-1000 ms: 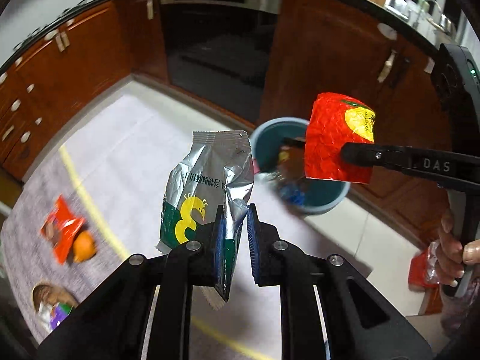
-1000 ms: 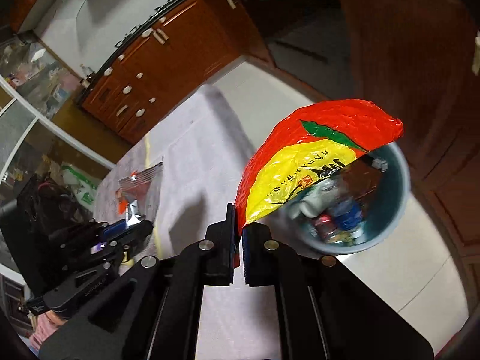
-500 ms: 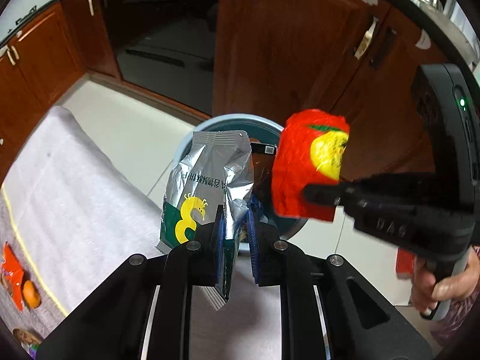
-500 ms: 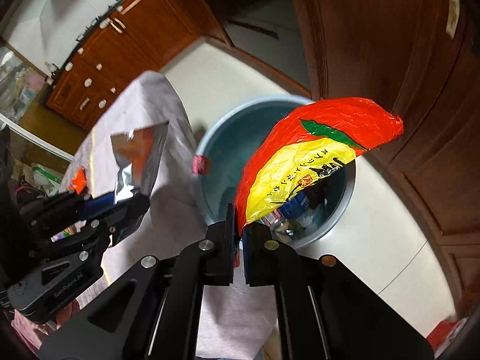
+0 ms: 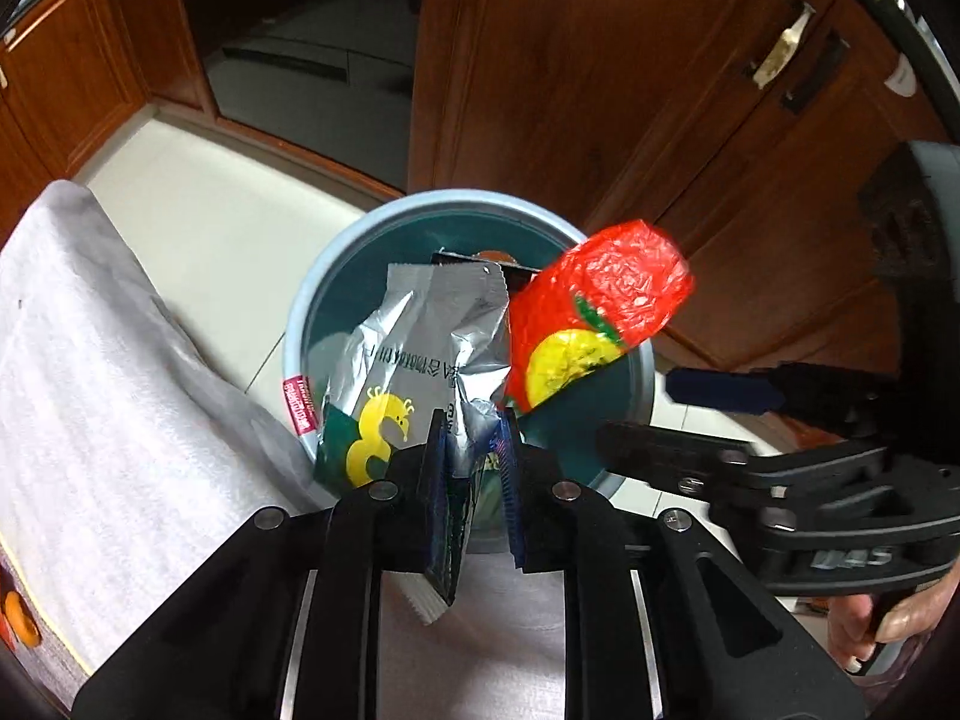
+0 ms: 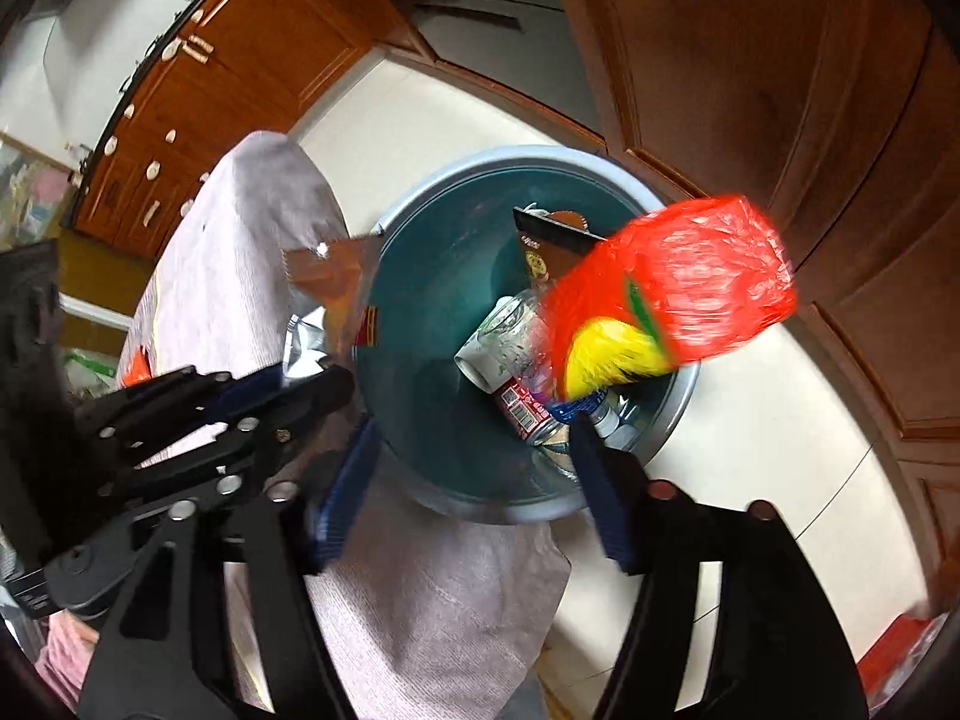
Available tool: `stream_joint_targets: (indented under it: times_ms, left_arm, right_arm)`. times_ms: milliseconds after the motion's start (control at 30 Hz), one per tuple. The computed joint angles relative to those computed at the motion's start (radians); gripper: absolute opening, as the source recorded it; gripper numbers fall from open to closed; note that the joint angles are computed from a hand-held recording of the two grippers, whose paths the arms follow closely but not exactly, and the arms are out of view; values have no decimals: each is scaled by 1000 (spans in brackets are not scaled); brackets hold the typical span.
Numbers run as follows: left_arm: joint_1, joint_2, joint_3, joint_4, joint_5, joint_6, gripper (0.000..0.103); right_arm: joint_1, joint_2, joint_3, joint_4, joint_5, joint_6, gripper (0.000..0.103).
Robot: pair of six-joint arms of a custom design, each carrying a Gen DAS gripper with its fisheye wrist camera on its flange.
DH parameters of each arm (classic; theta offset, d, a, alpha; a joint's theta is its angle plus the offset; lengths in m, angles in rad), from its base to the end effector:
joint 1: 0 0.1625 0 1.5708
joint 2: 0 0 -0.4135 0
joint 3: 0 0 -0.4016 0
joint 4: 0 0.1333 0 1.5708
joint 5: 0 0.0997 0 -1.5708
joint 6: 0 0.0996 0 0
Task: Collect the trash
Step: 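Open both grippers to drop the packet and chip bag into the bin, then move both grippers back toward the basket on the table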
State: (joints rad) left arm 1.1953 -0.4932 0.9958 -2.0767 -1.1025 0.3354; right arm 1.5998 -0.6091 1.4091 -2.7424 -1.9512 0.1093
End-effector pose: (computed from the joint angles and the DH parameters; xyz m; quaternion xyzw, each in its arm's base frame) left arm -0.1335 -0.8247 0.0763 0.3382 0.9120 -0.0063 0.2319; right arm 0.1179 -0.7423 0.0610 -0.0736 -0.9629 0.1938 0.1728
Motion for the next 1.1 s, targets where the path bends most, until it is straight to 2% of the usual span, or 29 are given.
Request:
stream_joint_targets:
  times_ms: [133, 500, 567, 600, 667, 767, 833, 900, 1100]
  left_arm:
    - [6, 3, 0, 4, -1, -5, 19]
    - [-11, 3, 2, -8, -29, 37, 20]
    - [-16, 5, -1, -6, -24, 29, 45]
    - [-20, -5, 21, -48, -12, 38, 58]
    - [-26, -22, 57, -108, 6, 53, 63]
    - [-27, -36, 59, -105, 17, 32, 73]
    - [-25, -51, 67, -104, 22, 16, 86]
    - [-22, -76, 90, -118, 17, 3, 97]
    - [-14, -174, 192, -164, 23, -21, 98]
  right_arm:
    - [0, -15, 17, -25, -12, -8, 73]
    - [9, -100, 106, -156, -33, 21, 74]
    - [15, -110, 114, -178, -41, 21, 74]
    - [19, -114, 117, -188, -46, 23, 76]
    - [25, -118, 117, -197, -55, 24, 79]
    - [32, -117, 111, -186, -58, 35, 83]
    - [37, -113, 106, -172, -62, 46, 88]
    - [41, -109, 98, -144, -58, 61, 89]
    - [73, -83, 78, -99, -91, 72, 89]
